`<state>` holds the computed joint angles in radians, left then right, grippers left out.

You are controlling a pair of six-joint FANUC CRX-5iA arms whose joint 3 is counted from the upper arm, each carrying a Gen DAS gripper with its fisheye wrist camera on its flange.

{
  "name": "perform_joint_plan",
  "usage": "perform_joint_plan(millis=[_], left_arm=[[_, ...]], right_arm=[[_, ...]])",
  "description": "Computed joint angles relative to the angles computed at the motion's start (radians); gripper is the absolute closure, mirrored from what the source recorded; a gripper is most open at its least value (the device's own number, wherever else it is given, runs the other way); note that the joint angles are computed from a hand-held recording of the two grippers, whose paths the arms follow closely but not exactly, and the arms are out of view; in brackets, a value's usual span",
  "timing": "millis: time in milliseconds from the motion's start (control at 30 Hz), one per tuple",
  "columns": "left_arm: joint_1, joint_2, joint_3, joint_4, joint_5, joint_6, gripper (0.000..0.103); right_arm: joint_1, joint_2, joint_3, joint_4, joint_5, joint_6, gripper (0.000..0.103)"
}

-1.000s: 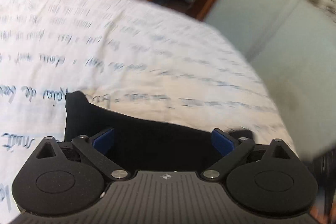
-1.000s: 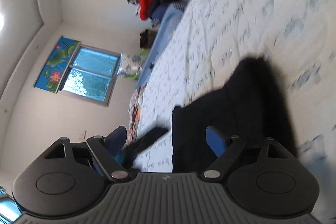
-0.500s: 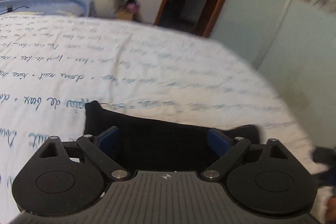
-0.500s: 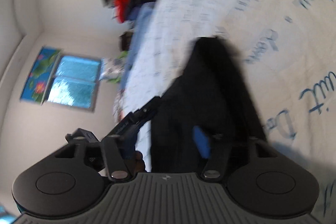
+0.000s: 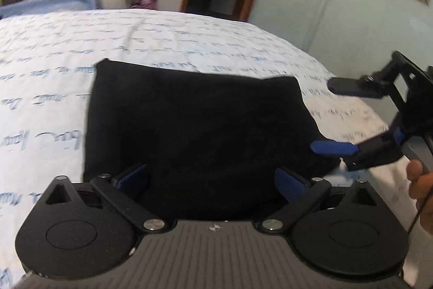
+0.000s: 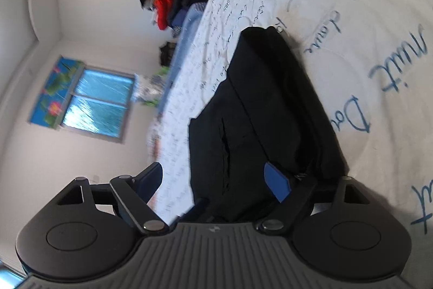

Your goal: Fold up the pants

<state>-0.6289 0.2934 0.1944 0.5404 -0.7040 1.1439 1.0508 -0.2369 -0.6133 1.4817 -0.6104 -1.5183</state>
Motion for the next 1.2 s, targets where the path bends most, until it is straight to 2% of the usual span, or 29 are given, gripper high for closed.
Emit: perform_joint_plan(millis=[33,133,233,367,433,500,533,600,633,700,733,800,833,900,1033,1200], left_arm=[[0.007,-0.017,-0.008,0.007,-0.005,0.015,0.005],[0.014,-0.094,-0.100,0.051,0.058,0.007,0.003],[0.011,-0.122,-0.115,-0.035,0.070,0.099,0.001],[0.003,-0.083,-0.076,-0.109,0.030,0.143,0.001],[-0.008,-0.075,-0.053,-0.191,0.037,0.182,0.001],[-0.003,-0.089,-0.059,-0.183,0.032,0.188,0.002],[0.000,-0.099,-0.067,-0.170,0.041,0.192,0.002],[0.000,-0.122,-0.088,-0.149,0.074,0.193,0.001],[-0.008,-0.123,-0.069,-0.207,0.074,0.249,0.001],[-0.043,-0.115,0.028,-0.420,0.002,0.447,0.001],[-0.058,-0.110,0.062,-0.484,-0.032,0.510,0.001],[-0.068,-0.114,0.070,-0.503,-0.046,0.541,0.001],[-0.070,-0.117,0.066,-0.508,-0.051,0.553,0.001],[-0.078,-0.108,0.087,-0.540,-0.102,0.582,0.001],[-0.082,-0.109,0.098,-0.552,-0.183,0.554,0.001],[-0.095,-0.177,0.032,-0.571,-0.191,0.521,0.001]], right_arm=[[0.022,0.003,0.025,-0.049,-0.023,0.055,0.018],[0.024,0.029,0.092,-0.066,-0.014,0.202,0.015],[0.001,0.075,0.139,-0.074,0.014,0.269,0.011],[-0.080,0.139,0.173,-0.105,0.181,0.275,0.011],[-0.084,0.156,0.163,-0.097,0.199,0.267,0.011],[-0.027,0.152,0.196,-0.221,0.128,0.393,0.012],[0.016,0.156,0.227,-0.278,0.050,0.450,0.011],[0.126,0.186,0.326,-0.372,-0.211,0.629,0.011],[0.169,0.214,0.385,-0.408,-0.342,0.730,0.011],[0.233,0.295,0.513,-0.468,-0.604,0.904,0.011],[0.256,0.348,0.586,-0.503,-0.735,0.983,0.011],[0.294,0.471,0.747,-0.575,-0.988,1.121,0.011],[0.306,0.510,0.795,-0.609,-1.058,1.170,0.011],[0.329,0.540,0.833,-0.675,-1.110,1.184,0.011],[0.393,0.518,0.804,-0.718,-1.091,1.061,0.011],[0.432,0.575,0.880,-0.734,-1.151,1.024,0.011]])
